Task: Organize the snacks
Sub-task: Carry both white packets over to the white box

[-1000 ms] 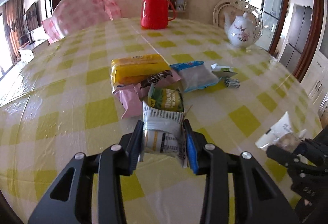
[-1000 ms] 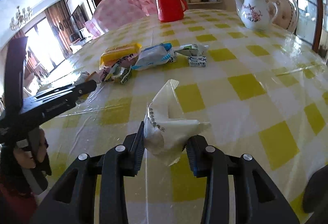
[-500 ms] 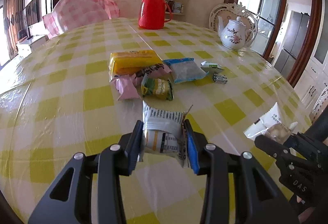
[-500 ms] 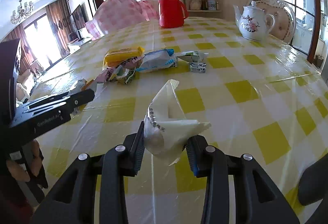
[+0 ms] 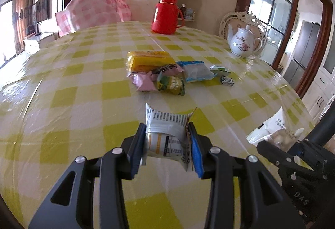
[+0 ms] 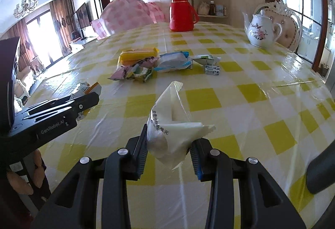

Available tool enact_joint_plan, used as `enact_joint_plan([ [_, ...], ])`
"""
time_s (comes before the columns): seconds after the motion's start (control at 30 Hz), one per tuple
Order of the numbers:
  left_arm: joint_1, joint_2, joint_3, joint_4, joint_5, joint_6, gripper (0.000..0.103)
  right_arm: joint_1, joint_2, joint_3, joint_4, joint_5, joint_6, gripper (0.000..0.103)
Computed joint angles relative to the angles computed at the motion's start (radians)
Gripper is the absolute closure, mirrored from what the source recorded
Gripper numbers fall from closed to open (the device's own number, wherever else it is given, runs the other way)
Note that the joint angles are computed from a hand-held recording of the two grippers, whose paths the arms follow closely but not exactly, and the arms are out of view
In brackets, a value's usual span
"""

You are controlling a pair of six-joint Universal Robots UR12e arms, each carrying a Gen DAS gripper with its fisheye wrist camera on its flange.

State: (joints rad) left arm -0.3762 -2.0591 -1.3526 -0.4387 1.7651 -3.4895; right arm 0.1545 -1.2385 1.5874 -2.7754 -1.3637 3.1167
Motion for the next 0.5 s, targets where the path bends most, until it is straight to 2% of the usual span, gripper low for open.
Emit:
enact_joint_plan([
  [0.2, -0.006, 0.057, -0.082, 0.048, 0.026, -0.005, 0.063, 0.018, -0.028, 0.036, -0.01, 0.005, -0.014, 0.066],
  [0.5, -0.025, 0.138, -0.189, 0.091, 0.083, 0.053, 0.062, 0.05, -0.067, 0.084, -0.024, 0.04, -0.027, 0.066],
])
